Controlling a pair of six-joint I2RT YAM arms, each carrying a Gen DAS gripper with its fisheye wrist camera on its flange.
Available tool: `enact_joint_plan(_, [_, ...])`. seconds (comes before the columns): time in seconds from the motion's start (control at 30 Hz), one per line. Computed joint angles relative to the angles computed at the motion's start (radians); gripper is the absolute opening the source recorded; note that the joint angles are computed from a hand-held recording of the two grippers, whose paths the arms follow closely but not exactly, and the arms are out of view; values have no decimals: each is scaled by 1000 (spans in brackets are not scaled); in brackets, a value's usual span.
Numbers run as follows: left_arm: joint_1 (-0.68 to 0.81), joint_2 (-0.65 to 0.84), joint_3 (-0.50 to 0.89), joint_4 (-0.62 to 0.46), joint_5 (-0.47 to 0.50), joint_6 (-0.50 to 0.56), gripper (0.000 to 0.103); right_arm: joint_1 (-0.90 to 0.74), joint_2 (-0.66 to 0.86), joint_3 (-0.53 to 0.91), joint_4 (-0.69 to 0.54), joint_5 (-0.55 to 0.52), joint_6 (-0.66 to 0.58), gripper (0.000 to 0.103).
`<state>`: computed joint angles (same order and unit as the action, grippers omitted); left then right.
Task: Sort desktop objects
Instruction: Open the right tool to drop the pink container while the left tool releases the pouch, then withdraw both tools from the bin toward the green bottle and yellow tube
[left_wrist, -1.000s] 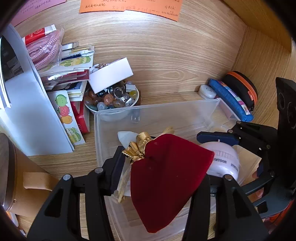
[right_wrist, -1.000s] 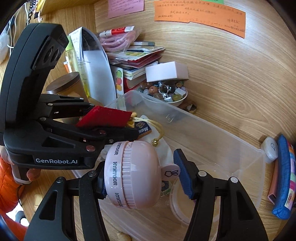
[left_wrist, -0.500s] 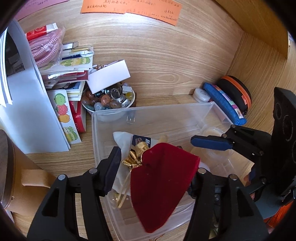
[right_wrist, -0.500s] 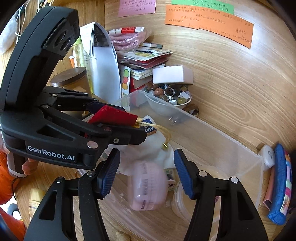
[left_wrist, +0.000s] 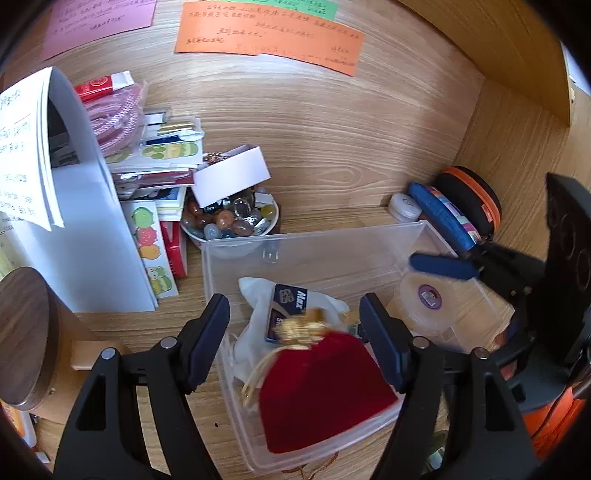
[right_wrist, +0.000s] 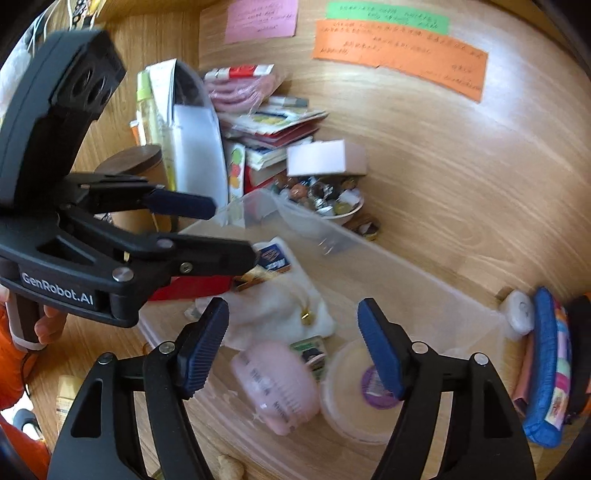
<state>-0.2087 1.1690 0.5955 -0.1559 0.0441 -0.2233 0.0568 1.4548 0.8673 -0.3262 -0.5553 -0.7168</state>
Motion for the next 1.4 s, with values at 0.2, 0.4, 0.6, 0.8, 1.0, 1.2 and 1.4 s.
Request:
enact_joint_plan(0.2, [8, -119, -18, -72, -37, -7, 92, -31, -45, 13, -13, 34, 29, 71])
enact_joint_plan(0.4, [-57, -233, -30, -178, -124, -32, 96, -105, -124, -10, -82, -7, 16, 71])
enact_joint_plan(0.6, [-196, -329, -38, -293, -258, -91, 96, -167, -211, -51, -159, -65, -29, 71])
enact_joint_plan(0.8, [-335, -418, -50, -399, -392, -176, 99, -246, -308, -96, -232, -133, -88, 82])
enact_joint_plan(1.0, [-452, -474, -76, -490, -474, -298, 99, -350, -377, -135, -331, -206, -173, 82])
enact_joint_plan(1.2, [-606, -490, -116, -566, -561, -451, 99, -419, -402, -187, -402, -230, -265, 82])
enact_joint_plan(1.4, [-751, -481, -151, -623, -621, -606, 99, -475, -408, -217, -472, -259, -346, 82])
